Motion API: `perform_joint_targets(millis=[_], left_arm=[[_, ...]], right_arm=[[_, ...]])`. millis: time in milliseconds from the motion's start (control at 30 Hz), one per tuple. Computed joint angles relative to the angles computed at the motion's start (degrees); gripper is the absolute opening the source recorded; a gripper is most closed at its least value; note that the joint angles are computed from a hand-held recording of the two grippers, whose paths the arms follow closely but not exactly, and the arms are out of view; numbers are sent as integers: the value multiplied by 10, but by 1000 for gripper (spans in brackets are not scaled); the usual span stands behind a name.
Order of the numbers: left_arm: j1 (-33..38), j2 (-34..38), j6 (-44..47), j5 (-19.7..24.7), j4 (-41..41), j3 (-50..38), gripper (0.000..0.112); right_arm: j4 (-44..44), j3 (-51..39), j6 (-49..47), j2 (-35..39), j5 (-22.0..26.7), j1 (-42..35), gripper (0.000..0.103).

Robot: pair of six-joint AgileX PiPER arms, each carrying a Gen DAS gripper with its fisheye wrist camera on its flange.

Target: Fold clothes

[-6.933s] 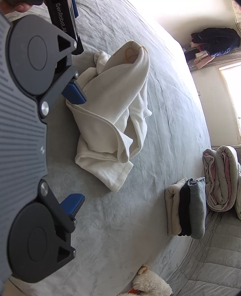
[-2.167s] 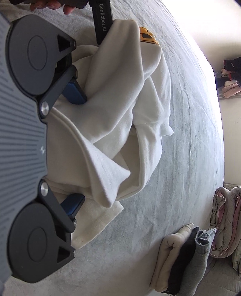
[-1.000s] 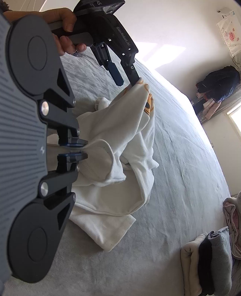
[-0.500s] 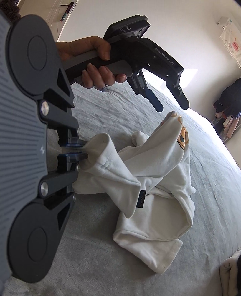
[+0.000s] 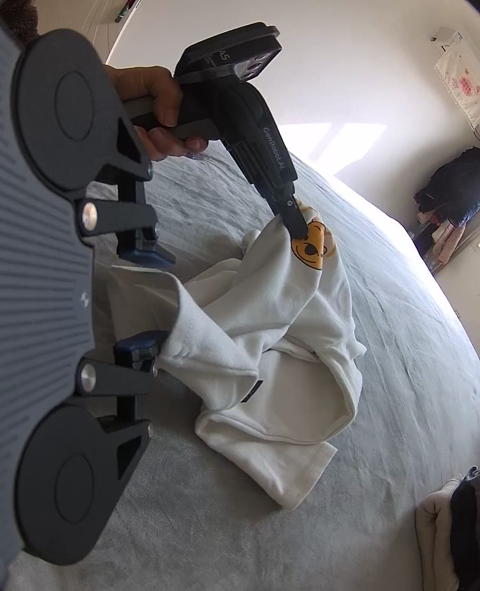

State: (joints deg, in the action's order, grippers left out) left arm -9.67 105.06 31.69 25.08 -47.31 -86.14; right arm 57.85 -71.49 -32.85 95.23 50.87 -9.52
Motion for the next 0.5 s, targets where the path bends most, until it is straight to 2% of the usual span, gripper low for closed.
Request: perform_joint_targets(millis=[167, 300, 400, 500], left_arm=[[15, -28, 165, 36, -122, 47, 12], [20, -54, 297, 80, -197, 92, 12], [14, -71, 349, 106, -196, 120, 12], [4, -77, 363, 127, -172, 138, 12]], right_arm=[[54, 3, -21, -1, -26, -29, 55], [55, -6, -3, 9, -57, -26, 55], [47, -14, 8, 15, -79, -12, 55], [46, -19, 10, 16, -95, -1, 55]])
